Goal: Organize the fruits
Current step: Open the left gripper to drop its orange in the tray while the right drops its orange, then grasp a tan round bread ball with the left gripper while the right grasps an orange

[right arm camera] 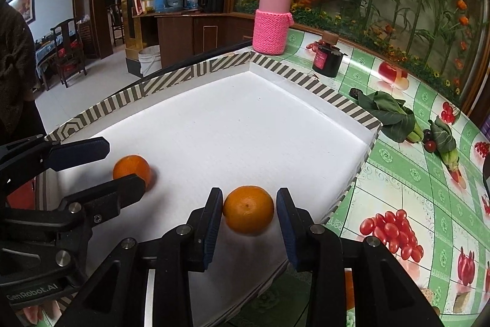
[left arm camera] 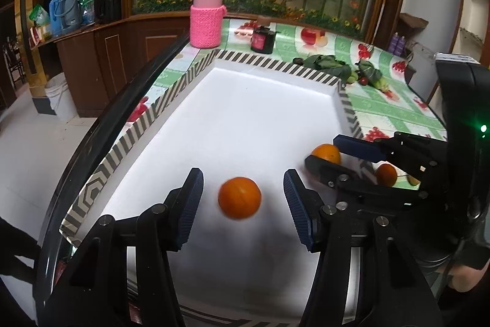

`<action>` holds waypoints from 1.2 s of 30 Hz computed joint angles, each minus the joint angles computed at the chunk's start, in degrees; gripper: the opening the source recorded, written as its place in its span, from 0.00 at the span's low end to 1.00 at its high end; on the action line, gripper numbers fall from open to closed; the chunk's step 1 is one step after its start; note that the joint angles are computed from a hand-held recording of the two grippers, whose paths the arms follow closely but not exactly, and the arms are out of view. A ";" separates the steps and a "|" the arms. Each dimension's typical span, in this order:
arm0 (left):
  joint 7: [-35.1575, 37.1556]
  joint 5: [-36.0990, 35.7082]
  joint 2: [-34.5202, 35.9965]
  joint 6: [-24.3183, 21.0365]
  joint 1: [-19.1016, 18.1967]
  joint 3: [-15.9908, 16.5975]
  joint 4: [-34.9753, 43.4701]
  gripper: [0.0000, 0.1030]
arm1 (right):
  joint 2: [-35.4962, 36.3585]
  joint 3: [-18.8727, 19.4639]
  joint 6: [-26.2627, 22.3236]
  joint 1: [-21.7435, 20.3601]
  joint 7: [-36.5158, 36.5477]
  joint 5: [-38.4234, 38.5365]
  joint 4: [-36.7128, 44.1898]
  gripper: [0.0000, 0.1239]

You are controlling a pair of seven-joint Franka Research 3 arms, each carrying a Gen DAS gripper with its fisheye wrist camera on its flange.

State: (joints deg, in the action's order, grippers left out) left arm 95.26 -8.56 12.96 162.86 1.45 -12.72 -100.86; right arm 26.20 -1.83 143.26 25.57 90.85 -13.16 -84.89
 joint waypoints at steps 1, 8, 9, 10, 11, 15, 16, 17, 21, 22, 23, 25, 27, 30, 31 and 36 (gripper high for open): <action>0.57 -0.66 -0.16 0.62 0.28 -0.34 -0.30 0.53 | -0.19 -0.42 0.42 0.41 0.58 -0.82 -0.37 0.30; 14.22 -16.85 -1.96 8.13 5.67 -7.47 -3.44 0.53 | -2.94 -0.14 1.76 -0.54 3.37 0.60 -1.99 0.37; 16.96 -20.40 -1.94 7.52 6.65 -8.66 -3.00 0.53 | -4.07 -0.13 2.28 -0.84 3.74 0.84 -2.75 0.37; 18.64 -22.69 -1.96 6.49 6.87 -8.89 -2.53 0.54 | -5.04 -0.28 2.45 -1.06 4.18 0.67 -3.28 0.37; 18.03 -22.21 -1.94 3.86 6.14 -7.79 -1.80 0.56 | -6.63 -0.22 2.85 -1.72 4.12 1.02 -4.34 0.36; 19.42 -22.35 -1.52 -2.11 3.93 -5.17 -0.11 0.56 | -13.78 -0.25 5.01 -4.65 3.93 1.15 -10.25 0.36; 19.64 -22.26 -1.66 -2.25 3.27 -4.59 -0.24 0.56 | -15.96 -0.30 5.64 -5.68 3.94 1.09 -12.19 0.36; 19.56 -20.95 -1.73 -2.29 2.32 -3.90 -0.22 0.56 | -18.34 -0.60 6.13 -6.56 4.90 0.05 -14.35 0.37; 18.70 -18.06 -1.35 -3.36 -0.17 -2.60 1.15 0.56 | -28.03 -1.09 7.45 -11.98 7.19 -1.25 -23.38 0.37; 18.30 -17.36 -0.84 -4.13 -0.57 -2.51 2.17 0.56 | -29.81 -1.07 7.32 -13.29 6.99 -0.88 -25.15 0.37; 18.30 -17.27 -0.44 -4.76 -0.92 -2.87 3.22 0.56 | -31.59 -1.11 7.04 -14.53 6.30 -0.11 -26.99 0.37; 17.33 -15.43 -0.16 -4.78 -1.95 -2.73 4.17 0.56 | -35.04 -1.28 6.85 -16.67 4.22 2.06 -31.03 0.37; 16.49 -13.29 -0.05 -4.71 -3.10 -2.91 5.17 0.56 | -37.14 -1.34 5.90 -17.98 1.16 4.99 -33.76 0.37; 24.26 -19.56 -0.84 -5.58 -1.93 -6.52 5.53 0.59 | -39.60 -0.04 4.53 -20.13 -1.85 5.65 -37.23 0.37; 27.06 -21.42 -1.26 -6.79 -1.83 -7.12 5.48 0.62 | -40.55 0.29 4.34 -20.72 -2.87 6.30 -38.31 0.37; 37.37 -22.30 -2.21 -17.37 -4.19 -6.32 4.89 0.74 | -43.29 0.02 1.46 -21.11 -9.94 14.98 -41.56 0.37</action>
State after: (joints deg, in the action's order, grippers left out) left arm 132.63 -30.86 10.76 145.49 -2.74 -19.04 -95.98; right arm -17.09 -1.81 144.73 4.46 80.91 1.81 -126.45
